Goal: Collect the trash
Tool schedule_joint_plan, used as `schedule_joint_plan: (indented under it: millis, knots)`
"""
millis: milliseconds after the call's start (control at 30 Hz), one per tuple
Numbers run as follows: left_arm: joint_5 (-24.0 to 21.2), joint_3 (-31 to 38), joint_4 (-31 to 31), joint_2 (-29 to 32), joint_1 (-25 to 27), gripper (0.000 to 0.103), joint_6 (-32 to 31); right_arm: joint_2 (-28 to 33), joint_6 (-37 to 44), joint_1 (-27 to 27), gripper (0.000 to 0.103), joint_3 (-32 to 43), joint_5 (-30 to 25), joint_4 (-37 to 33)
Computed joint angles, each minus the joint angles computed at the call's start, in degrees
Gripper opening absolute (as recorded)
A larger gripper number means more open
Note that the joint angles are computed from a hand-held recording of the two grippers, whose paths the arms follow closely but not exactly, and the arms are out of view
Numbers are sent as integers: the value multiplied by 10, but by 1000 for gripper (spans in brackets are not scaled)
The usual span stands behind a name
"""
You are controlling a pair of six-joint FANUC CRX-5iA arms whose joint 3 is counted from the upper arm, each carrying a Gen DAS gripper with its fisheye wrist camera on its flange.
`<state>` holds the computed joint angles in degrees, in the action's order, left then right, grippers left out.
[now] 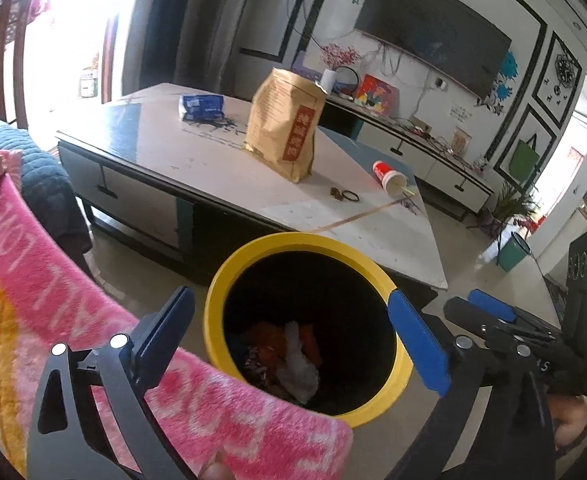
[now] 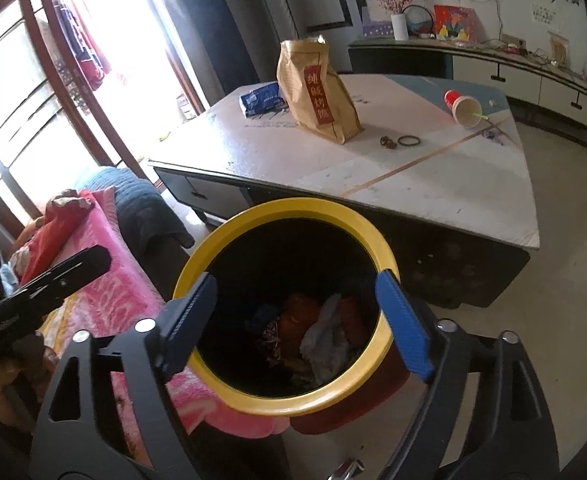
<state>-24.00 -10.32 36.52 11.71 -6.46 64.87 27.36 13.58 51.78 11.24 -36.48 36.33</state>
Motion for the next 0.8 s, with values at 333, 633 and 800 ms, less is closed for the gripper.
schedule_joint_plan:
  millis: [333, 633, 800]
  knots:
    - [25, -65, -48, -84, 32, 96, 54, 1, -18, 28, 92, 5, -15, 56]
    - [37, -128, -89, -163, 65, 96, 104, -3, -56, 51, 92, -11, 7, 104]
    - [27, -140, -177, -201, 79, 96, 179, -5, -99, 66, 92, -29, 19, 155]
